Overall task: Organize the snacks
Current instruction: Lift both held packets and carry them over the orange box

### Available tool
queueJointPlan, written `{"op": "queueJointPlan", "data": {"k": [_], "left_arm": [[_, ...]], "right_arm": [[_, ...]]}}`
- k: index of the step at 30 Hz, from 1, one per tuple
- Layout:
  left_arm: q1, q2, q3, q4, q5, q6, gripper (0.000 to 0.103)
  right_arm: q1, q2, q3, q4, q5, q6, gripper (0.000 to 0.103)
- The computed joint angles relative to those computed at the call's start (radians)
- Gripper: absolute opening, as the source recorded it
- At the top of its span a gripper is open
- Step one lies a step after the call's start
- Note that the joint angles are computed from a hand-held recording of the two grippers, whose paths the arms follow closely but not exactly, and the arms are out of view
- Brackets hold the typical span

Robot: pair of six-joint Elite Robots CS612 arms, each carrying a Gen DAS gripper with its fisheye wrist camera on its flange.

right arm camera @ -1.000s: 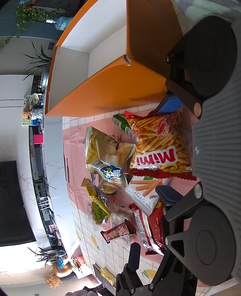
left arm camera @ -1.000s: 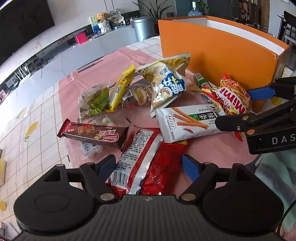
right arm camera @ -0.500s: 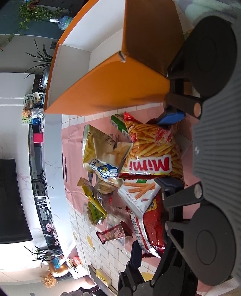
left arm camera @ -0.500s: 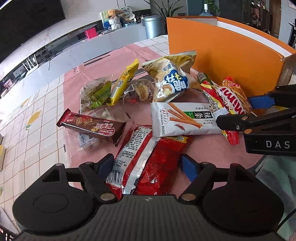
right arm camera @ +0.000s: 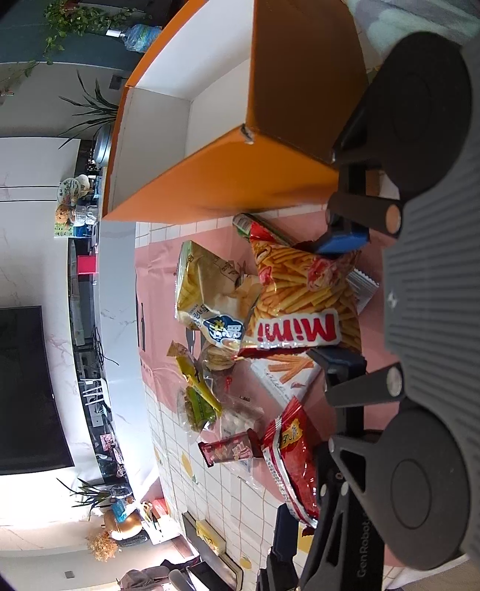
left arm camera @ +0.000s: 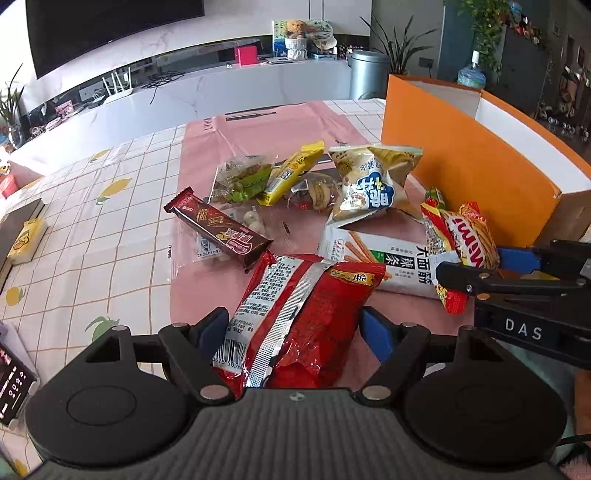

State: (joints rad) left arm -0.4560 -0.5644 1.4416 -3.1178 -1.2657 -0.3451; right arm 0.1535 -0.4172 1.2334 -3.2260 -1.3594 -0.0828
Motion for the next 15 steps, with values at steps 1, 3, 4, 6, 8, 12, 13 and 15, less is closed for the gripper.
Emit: {"op": "queueJointPlan", "data": {"k": [1,3,4,6,8,12,13,15], "left_arm": [[-0.002,-0.006,0.01,-0.009,0.003,-0.012,0.089],[-0.008,-0.017,0.027,-0.027,0.02,-0.033,0.089],[-0.01,-0.022,0.034,-0.034,0.026,-0.04,0.089],[-0.015,-0.032,0.047,-0.051,0.04,-0.054,0.089],[-0.02,-0.039,0.056,-0.063,0.048,-0.064,0.089],[-0.032,-0.052,0.066,-0.075,0.077,-0.076,0.089],[-0.035,-0.055,0.068,-0.084,0.083,-0.072,0.089],[-0.042,-0.061,0.071,-0.106,0.1,-0.059,0.089]], "right_arm": [[-0.001,-0.003,0.006,-0.003,0.003,-0.004,0.048],[-0.004,-0.01,0.02,-0.01,0.009,-0.005,0.047],[-0.006,-0.014,0.026,-0.014,0.014,-0.001,0.047],[-0.01,-0.023,0.043,-0.032,0.029,0.008,0.046],[-0.014,-0.032,0.062,-0.064,0.047,0.007,0.046],[-0.02,-0.049,0.096,-0.127,0.08,0.005,0.045],[-0.022,-0.054,0.106,-0.145,0.087,0.008,0.045],[-0.027,-0.063,0.119,-0.177,0.096,0.011,0.045]]}}
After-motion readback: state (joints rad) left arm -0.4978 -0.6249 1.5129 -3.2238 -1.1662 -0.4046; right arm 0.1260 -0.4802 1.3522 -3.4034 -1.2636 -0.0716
